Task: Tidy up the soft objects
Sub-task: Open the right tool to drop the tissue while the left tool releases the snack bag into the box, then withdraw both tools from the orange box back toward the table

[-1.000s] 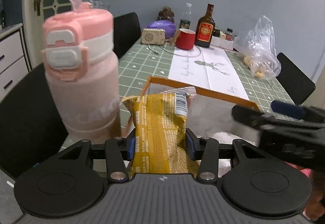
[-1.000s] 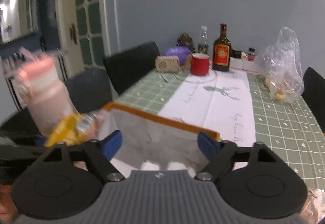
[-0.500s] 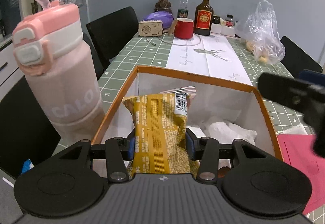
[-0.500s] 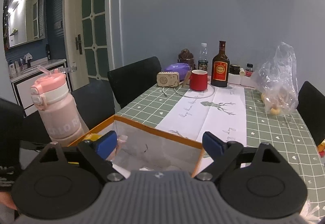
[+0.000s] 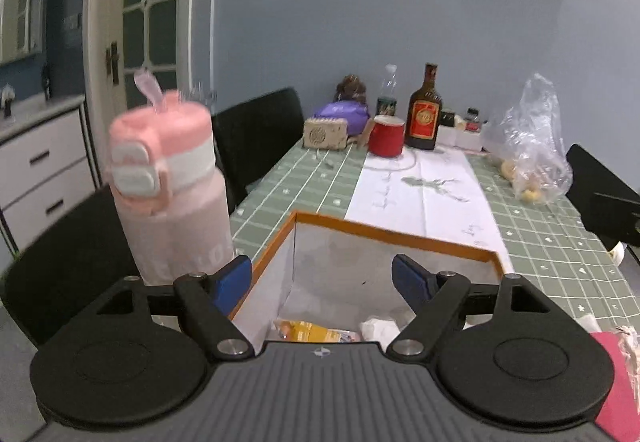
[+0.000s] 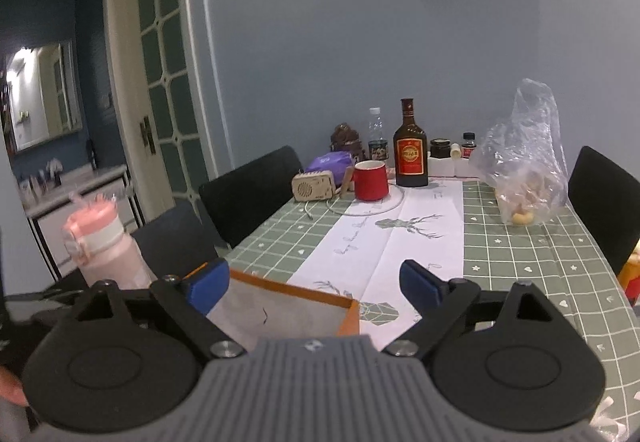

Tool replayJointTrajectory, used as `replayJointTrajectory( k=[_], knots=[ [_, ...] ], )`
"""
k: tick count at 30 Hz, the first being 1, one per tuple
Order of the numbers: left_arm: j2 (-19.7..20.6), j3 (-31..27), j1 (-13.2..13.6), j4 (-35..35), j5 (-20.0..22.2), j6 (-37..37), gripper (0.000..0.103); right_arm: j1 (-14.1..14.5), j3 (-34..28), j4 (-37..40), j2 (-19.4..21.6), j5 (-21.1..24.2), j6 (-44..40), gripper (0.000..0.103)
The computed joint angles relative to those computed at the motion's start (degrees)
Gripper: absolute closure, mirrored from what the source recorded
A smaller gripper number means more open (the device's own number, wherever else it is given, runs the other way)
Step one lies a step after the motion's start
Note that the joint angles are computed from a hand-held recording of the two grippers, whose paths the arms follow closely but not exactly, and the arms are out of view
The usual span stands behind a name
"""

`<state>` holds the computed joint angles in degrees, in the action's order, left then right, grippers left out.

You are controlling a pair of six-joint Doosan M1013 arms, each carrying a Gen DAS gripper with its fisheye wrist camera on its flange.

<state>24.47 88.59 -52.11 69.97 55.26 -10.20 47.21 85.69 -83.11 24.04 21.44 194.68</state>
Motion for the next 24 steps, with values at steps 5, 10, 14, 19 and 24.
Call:
replayJointTrajectory(
  k=[5,10,14,19,24],
  knots=[
    [0.27,-0.98,-2.15,1.65,5.0,3.18,0.016,0.43,2.35,-6.29,-1.9,0.75,4.67,0.012],
    [-1.32,-0.11,-3.0,1.67,2.75,2.97,0.016,2.76,3.57,-11.08,-3.2,5.15,5.58,0.012],
    [-3.07,1.41,-3.87,3.52,0.36,3.19,0.016,5.3,4.23,-11.78,-4.16,11.21,5.54,0.012],
    [-5.9,4.52,-4.88,7.24,-4.25,-1.17,0.016,9.6,4.29,-15.0,-4.13,24.94,5.37,0.007],
    [-6.93,5.55,-6.29,10.6,-6.29,-3.59,0.016,12.01,5.44,-19.18,-3.79,33.46,5.95,0.005]
  ],
)
